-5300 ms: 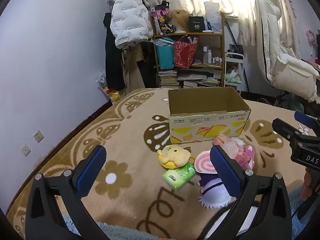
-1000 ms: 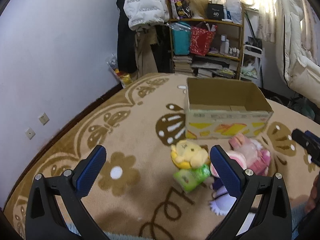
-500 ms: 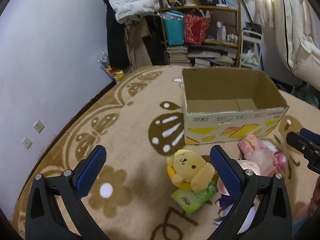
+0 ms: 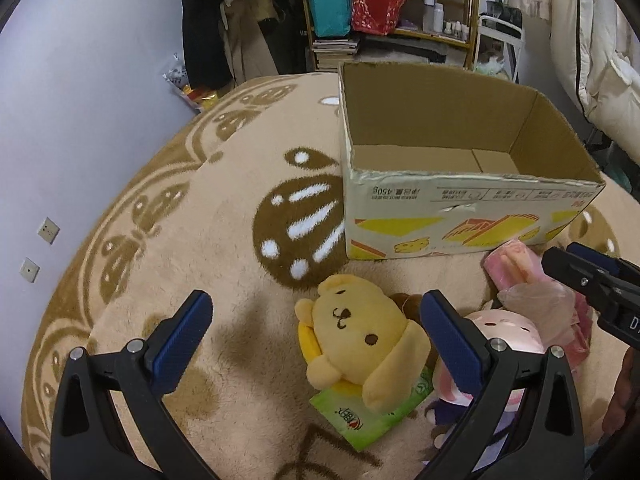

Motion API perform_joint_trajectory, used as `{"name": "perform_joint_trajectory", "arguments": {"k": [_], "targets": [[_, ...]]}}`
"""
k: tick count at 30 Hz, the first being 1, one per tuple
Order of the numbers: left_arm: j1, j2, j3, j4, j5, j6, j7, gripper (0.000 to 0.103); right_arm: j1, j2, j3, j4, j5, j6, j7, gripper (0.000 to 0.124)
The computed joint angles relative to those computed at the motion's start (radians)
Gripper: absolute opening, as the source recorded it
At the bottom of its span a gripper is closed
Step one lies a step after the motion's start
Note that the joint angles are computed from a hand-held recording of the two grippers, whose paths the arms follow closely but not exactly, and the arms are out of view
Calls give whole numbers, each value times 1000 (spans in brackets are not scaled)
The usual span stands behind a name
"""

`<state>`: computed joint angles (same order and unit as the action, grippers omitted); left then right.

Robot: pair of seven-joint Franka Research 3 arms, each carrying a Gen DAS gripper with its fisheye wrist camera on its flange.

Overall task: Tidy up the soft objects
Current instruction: 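Lower left tool onto yellow plush dog while right tool reaches pink wrapped plush, then close left tool on yellow plush dog while right tool grips pink wrapped plush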

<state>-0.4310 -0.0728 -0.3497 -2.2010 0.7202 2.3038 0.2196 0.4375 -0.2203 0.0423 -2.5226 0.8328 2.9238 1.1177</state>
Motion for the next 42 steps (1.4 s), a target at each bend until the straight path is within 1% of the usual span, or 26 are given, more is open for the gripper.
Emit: {"name": "perform_joint_trajectory", "arguments": {"k": [2, 3, 6, 9, 10, 11, 14, 15, 17, 19, 21, 22, 28, 33, 36, 38, 40, 42], "targets": [[-2, 16, -2, 10, 5, -10, 4, 102, -13, 11, 15, -3, -32, 10, 35, 63], [-4, 23, -1, 14, -1, -11, 16, 102, -29, 14, 31, -9, -72, 24, 80, 63], [-7, 39, 4, 19, -18, 5, 40, 102, -16, 25, 17, -10, -71, 6, 77, 63], [-10, 55, 9, 26, -34, 9, 54, 102, -26, 31, 31, -17, -126, 5, 101, 63], [-9, 57, 13, 23, -45, 20, 59, 102, -22, 32, 29, -18, -128, 3, 97, 62], [-6, 54, 18, 11, -63, 55, 64, 102, -14, 34, 22, -16, -115, -2, 86, 61], [2, 47, 26, -14, -116, 121, 91, 102, 1, 31, 11, -14, -74, -12, 54, 52], [5, 45, 28, -23, -134, 146, 98, 102, 3, 30, 10, -14, -67, -16, 44, 46], [11, 42, 32, -39, -166, 184, 104, 98, -3, 31, 20, -17, -86, -14, 50, 42], [16, 41, 34, -49, -182, 202, 105, 87, -6, 30, 27, -21, -104, -10, 55, 38], [20, 46, 36, -55, -215, 215, 122, 85, -5, 28, 28, -24, -110, -8, 57, 38], [21, 48, 35, -55, -220, 208, 118, 85, -4, 28, 28, -25, -110, -6, 57, 38], [25, 43, 32, -64, -207, 217, 98, 81, 5, 28, 16, -25, -80, -8, 48, 38], [24, 47, 31, -66, -207, 224, 94, 77, 3, 28, 6, -19, -44, -30, 20, 38], [29, 43, 37, -79, -215, 247, 94, 76, -8, 30, 16, -20, -61, -28, 28, 38], [32, 38, 38, -87, -226, 260, 94, 75, -21, 34, 32, -19, -112, -29, 58, 38], [33, 37, 38, -91, -232, 264, 96, 75, -28, 38, 39, -17, -149, -27, 77, 38], [35, 42, 37, -85, -232, 252, 99, 75, -27, 42, 38, -17, -158, -23, 91, 38]]}}
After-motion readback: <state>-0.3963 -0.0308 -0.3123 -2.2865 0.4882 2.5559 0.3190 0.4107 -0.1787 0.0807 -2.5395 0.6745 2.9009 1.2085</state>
